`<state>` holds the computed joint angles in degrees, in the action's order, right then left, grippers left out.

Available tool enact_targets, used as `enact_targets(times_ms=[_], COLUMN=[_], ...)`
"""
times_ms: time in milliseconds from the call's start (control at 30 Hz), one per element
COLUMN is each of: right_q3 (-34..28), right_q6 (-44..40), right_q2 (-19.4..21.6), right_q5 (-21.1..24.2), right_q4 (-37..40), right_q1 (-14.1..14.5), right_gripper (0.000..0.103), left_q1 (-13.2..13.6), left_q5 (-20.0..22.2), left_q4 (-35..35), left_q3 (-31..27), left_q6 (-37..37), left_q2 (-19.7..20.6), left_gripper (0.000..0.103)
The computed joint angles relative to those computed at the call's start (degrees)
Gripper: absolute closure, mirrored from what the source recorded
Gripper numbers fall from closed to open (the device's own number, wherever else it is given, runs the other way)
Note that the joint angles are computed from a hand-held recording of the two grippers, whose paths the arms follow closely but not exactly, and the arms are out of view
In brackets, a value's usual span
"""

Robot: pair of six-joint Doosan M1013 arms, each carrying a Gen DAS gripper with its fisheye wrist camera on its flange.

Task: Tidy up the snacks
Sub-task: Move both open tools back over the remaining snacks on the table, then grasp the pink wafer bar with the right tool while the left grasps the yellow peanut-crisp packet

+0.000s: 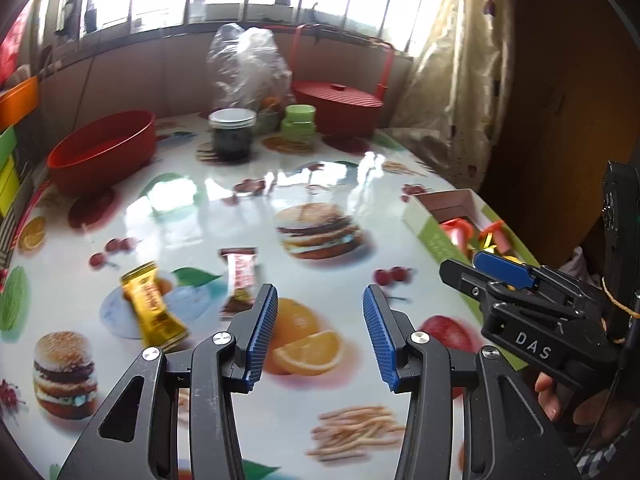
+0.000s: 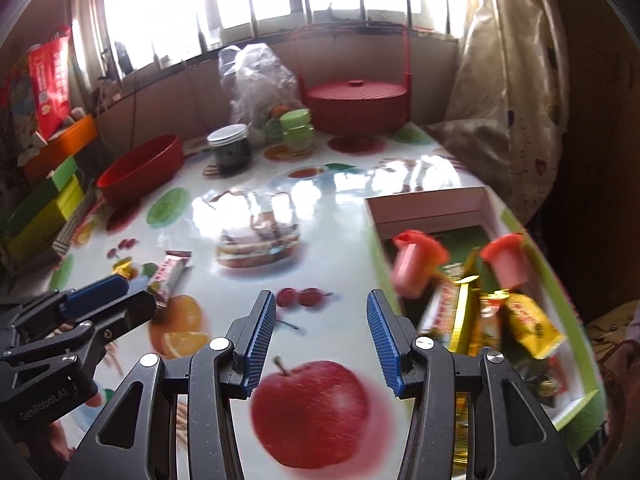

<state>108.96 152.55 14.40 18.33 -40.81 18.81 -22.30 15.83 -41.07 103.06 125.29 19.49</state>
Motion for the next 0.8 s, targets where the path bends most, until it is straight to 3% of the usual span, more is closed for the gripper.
enact_targets(times_ms=[300,700,800], right_q3=[-3.1,-7.7,-9.1], right_q6=[-9.2,-27.8,-32.8], right_q2=[2.8,6.9,8.1], right_q5=[0.1,-1.0,-0.8], right_q4=[7.3,24.9,29.2], right_q1=[1.0,1.7,2.1], right_gripper=[0.056,0.053,0.053], left_q1=[2.6,5.5,6.0], left_q5=[0.1,-0.5,-0.3], left_q4=[4.0,4.6,7.5], left_q3=[0.4,1.2,1.0], left_q6=[-6.1,-9.5,-12.8], left_q2=[0.6,1.2,1.5], left_gripper=[0.057,0.057,0.057])
